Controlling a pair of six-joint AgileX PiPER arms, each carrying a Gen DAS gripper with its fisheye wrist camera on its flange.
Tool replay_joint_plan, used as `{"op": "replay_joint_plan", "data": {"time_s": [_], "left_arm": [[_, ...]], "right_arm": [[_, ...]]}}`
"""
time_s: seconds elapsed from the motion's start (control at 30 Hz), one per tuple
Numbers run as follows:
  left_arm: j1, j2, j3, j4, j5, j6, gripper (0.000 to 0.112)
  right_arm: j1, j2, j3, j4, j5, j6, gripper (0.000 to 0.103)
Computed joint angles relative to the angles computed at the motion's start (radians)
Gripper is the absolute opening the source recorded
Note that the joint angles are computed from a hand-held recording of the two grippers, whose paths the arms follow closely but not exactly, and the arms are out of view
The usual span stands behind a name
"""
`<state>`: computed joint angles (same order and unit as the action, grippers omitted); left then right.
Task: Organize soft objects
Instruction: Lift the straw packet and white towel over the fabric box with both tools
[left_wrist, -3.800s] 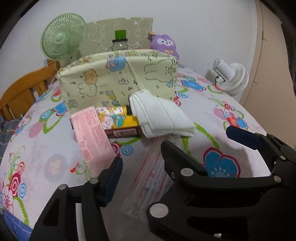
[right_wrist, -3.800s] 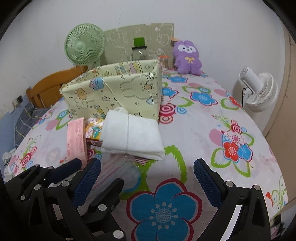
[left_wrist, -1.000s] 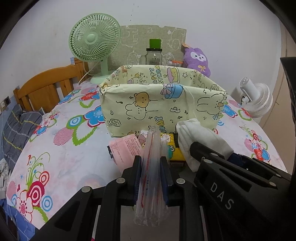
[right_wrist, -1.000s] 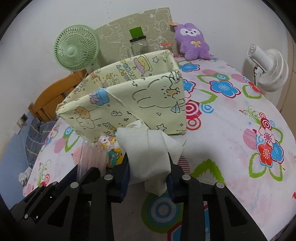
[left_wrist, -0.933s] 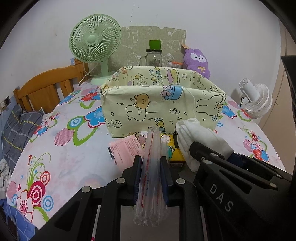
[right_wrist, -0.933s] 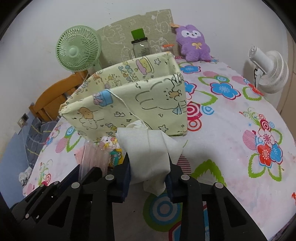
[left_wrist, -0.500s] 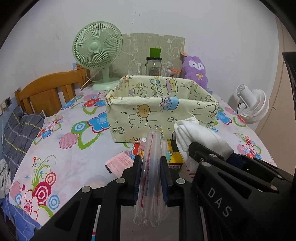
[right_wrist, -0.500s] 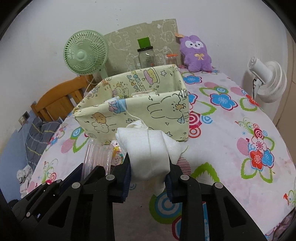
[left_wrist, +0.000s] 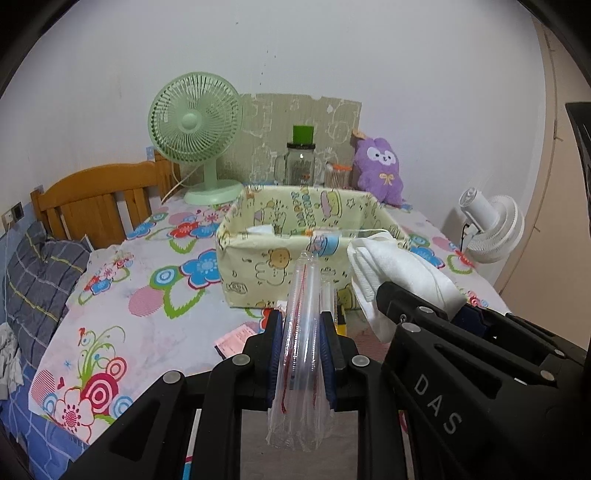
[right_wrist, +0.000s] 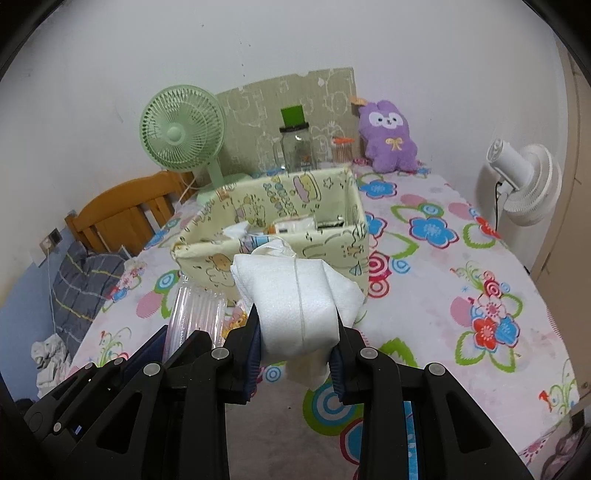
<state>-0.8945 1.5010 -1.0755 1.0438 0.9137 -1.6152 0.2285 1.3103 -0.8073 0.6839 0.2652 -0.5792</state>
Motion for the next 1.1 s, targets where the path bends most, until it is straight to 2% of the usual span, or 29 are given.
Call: {"op": "replay_joint_plan", "data": {"time_s": [0.33,0.6,0.83,1.1], "left_arm": [[-0.042,-0.023,-0.054,0.002,0.071,0.035,0.018],[-0.052,-0.045,-0.09,0.001,0.1,0.085,0.018],[-0.042,-0.059,-0.118,0.002,0.106,0.125,0.018],[0.001,-0.055,-0.148,-0.01,0.084,0.174,0.018]], "right_arm": [[0.0,-0.074,-0.021,-0.125,0.041,0.123,0.034],[0.005,-0.115,-0.052,-0.213,0.07,0.21,0.034],[0.027,-0.126,-0.092,-0.308,0.084,0.304,0.034],[0.039,-0.092,-0.15,-0.342,0.094,0.338,0.034]]}}
